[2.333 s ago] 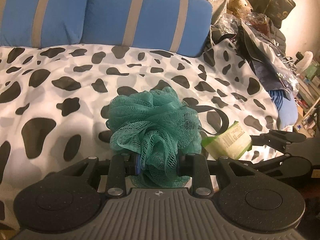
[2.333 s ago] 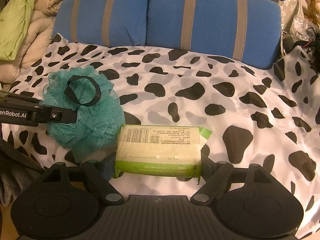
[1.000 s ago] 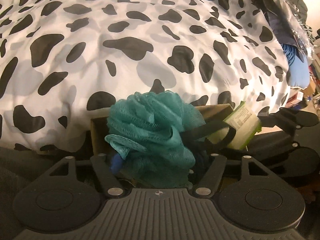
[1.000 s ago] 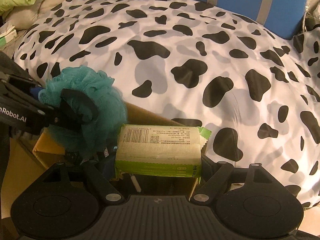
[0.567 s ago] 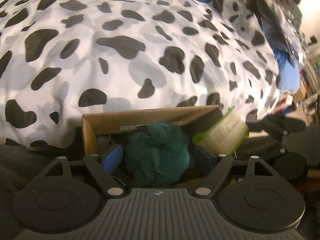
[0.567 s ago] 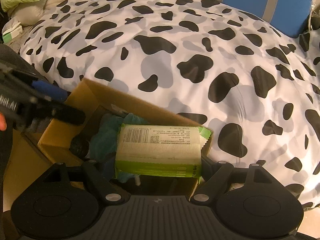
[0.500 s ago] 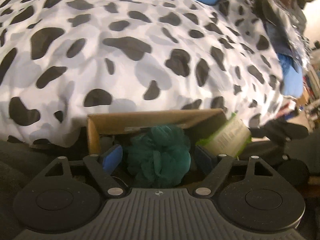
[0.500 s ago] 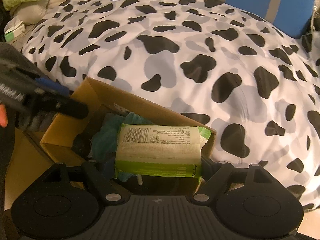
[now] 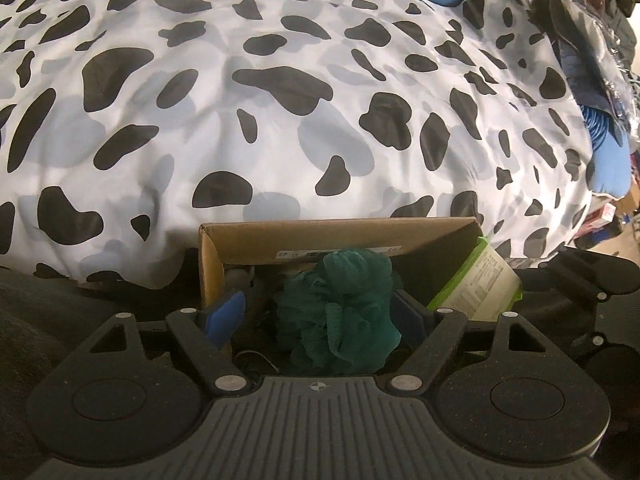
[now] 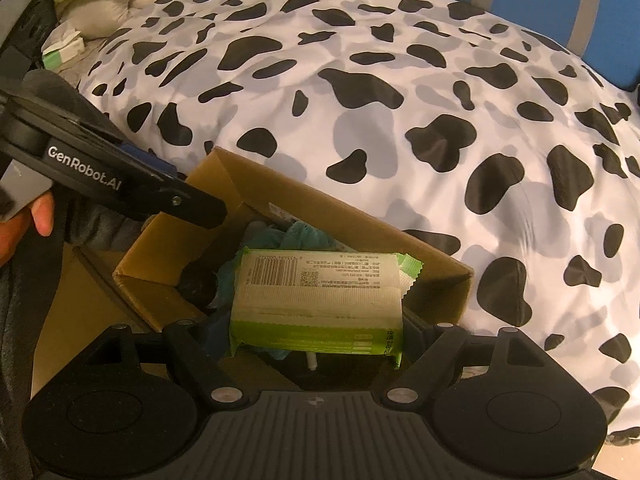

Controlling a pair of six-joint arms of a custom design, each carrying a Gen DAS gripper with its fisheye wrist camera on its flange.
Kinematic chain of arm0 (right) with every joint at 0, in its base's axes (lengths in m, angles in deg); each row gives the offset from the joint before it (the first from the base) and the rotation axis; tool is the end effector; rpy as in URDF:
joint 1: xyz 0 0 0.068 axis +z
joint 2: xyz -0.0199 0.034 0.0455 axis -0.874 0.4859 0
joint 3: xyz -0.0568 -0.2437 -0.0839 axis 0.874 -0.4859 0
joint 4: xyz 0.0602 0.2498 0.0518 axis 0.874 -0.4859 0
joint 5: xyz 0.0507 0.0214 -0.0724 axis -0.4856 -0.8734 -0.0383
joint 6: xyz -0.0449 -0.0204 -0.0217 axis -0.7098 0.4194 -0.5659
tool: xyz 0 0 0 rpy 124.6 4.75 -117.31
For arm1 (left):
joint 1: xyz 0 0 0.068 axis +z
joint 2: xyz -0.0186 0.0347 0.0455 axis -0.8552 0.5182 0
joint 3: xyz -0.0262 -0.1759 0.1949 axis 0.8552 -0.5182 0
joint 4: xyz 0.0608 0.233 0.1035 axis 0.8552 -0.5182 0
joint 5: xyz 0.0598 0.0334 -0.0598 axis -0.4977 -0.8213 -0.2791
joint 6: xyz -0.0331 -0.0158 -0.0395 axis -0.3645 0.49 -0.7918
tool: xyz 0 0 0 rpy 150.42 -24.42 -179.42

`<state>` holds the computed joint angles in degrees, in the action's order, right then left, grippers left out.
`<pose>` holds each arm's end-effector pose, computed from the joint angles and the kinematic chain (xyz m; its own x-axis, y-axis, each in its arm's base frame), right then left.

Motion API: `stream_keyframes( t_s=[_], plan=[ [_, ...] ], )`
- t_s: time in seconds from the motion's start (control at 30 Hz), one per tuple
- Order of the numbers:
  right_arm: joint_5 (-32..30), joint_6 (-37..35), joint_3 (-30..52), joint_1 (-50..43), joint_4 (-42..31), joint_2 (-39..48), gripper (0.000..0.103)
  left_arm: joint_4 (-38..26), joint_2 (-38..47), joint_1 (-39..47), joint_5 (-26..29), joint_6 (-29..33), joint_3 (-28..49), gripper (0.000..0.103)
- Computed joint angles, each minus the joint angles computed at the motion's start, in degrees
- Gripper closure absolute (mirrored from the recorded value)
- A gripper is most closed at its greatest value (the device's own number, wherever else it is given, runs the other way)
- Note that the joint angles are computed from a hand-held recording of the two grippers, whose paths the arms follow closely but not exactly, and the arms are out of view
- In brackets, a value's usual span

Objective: Organize soft objects
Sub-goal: 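Open the left tool to drop the loofah while the right releases the soap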

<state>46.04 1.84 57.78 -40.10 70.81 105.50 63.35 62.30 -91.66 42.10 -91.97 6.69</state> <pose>0.2363 0.0961 0.1208 -0.8357 -0.3412 -0.4303 -0.4349 0.8897 0.1393 0.3137 -0.2083 0.1174 -0.9309 0.1564 -0.3300 0.2506 0.9309 -0.2659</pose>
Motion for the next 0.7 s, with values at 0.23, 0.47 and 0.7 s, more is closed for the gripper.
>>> stream_keyframes(
  t_s=[0.23,0.47,0.7],
  plan=[
    [-0.6,-0.3,0.2,-0.1,-0.2,0.3,0.02,-0.5,0.6,-0.2,-0.6,0.2,0.6,0.024],
    [1.0,1.2,1.1,0.2,-0.3,1.8,0.002,-1.0,0.8,-0.4,-1.7,-0.1,0.8,0.024],
    [8.5,7.9,3.7,2.2,-3.5,5.3,0.0,-3.2,1.5,-0.7,-4.7,-0.3,1.5,0.024]
  ],
)
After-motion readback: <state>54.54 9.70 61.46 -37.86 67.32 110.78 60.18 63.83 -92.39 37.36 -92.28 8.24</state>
